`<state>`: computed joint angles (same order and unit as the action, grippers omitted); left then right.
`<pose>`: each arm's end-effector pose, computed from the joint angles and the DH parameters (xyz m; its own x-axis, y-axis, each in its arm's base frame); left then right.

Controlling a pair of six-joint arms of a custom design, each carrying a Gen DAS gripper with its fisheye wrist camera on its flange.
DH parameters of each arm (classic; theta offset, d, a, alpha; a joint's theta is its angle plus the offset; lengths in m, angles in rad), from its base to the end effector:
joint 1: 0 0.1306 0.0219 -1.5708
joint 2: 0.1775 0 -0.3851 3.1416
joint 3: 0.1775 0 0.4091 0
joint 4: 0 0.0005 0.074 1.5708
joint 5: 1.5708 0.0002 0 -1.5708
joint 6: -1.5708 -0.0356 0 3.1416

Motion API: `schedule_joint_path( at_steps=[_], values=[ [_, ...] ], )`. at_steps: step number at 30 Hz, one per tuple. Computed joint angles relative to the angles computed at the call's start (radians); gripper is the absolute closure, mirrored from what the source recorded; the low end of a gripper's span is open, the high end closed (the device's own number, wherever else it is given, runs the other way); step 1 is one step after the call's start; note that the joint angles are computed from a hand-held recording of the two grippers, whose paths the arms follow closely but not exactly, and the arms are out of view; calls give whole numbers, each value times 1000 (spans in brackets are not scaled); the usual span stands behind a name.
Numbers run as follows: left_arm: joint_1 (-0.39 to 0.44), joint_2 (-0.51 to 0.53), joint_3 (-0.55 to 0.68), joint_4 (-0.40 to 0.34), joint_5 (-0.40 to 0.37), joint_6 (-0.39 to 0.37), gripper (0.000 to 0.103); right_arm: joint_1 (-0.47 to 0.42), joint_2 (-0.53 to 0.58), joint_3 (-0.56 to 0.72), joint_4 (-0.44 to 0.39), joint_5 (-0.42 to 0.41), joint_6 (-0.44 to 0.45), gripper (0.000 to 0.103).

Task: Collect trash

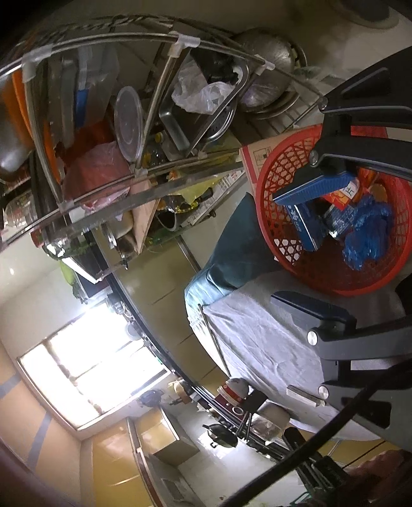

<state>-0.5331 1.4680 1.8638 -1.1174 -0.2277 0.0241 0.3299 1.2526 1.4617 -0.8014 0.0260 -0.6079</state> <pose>0.4427 -0.2525 0.6004 -0.5772 0.3133 -0.7541 0.3353 0.9329 0.1310 0.4346 0.1473 0.5355 -0.6068 0.3957 -0.6893 0.0526 0.8854 0.4619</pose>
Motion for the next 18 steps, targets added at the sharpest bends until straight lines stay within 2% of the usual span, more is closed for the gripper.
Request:
schedule_joint_path(
  at_steps=[6,10,13,18],
  values=[
    [-17,27,6,13,107,-1,97,-28,-26,-32,-3,-15,-6,43],
    [-35,62,29,-3,128,-8,97,-51,-47,-65,0,-25,-22,43],
    [-46,77,41,-9,116,-13,97,-73,-59,-87,2,-41,-35,43],
    [-10,63,33,-23,36,1,96,-95,-62,-104,3,-77,-50,43]
  ],
)
